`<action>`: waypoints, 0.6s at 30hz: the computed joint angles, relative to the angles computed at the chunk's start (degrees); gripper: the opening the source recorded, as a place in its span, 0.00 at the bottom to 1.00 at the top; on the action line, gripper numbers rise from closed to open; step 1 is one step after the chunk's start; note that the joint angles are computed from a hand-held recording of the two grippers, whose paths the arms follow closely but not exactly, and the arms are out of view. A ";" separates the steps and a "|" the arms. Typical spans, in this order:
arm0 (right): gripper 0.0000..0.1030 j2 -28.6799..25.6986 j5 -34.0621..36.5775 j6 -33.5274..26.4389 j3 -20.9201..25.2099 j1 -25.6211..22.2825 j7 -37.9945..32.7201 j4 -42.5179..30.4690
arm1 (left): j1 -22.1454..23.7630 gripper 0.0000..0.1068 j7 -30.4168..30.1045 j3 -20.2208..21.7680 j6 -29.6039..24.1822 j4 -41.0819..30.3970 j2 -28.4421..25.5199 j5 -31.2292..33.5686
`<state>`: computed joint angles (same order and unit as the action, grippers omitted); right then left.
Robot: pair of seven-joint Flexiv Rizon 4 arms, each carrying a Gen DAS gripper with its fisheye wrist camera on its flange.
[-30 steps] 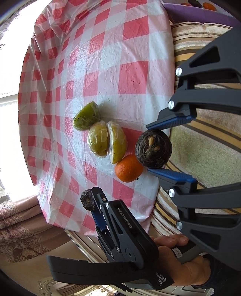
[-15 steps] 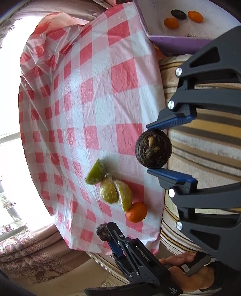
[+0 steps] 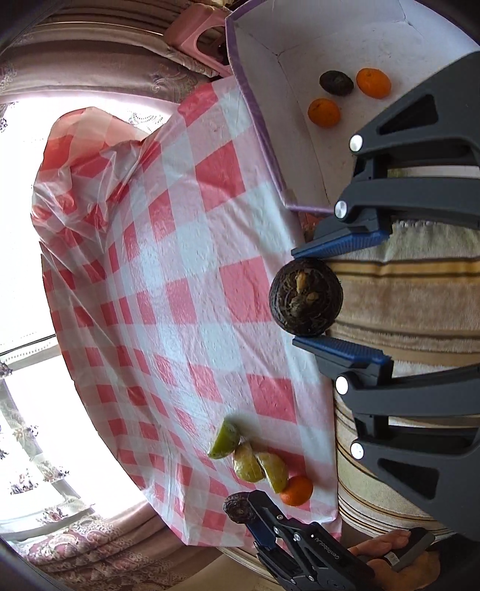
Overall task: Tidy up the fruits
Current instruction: 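Carry the dark fruit with the left tool while the right tool carries its dark fruit to the box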
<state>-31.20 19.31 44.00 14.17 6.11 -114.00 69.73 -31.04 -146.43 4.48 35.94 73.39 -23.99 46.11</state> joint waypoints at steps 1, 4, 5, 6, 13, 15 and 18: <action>0.40 -0.32 -0.19 -0.02 -0.44 -0.12 0.49 -0.40 | 0.15 0.35 0.86 -0.35 0.09 -0.98 -0.71 -0.22; 0.40 -1.15 -0.94 0.45 -1.42 -0.65 1.67 -1.35 | 0.35 0.35 3.80 -0.87 0.89 -3.89 -3.03 -1.57; 0.40 -1.44 -1.28 0.63 -1.71 -0.85 2.03 -1.69 | 0.35 0.35 4.88 -0.91 1.20 -4.87 -3.85 -2.18; 0.40 -1.70 -1.67 0.90 -1.98 -0.99 2.47 -1.96 | 0.36 0.35 6.03 -0.98 1.61 -5.91 -4.73 -2.97; 0.40 -4.36 -5.35 2.60 -4.18 -2.30 6.29 -4.68 | -0.65 0.35 15.88 -0.69 2.84 -15.49 -12.32 -9.00; 0.40 -5.17 -7.08 3.15 -4.99 -2.41 7.51 -5.14 | -0.75 0.35 19.41 -0.98 2.92 -19.16 -15.12 -11.34; 0.40 -6.66 -10.25 3.40 -6.33 -2.31 9.47 -6.12 | -0.53 0.35 24.63 -1.79 2.72 -24.99 -19.60 -15.63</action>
<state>-37.86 9.06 47.40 7.84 3.80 -104.54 63.61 -31.57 -121.80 2.69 38.66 48.40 -43.60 30.48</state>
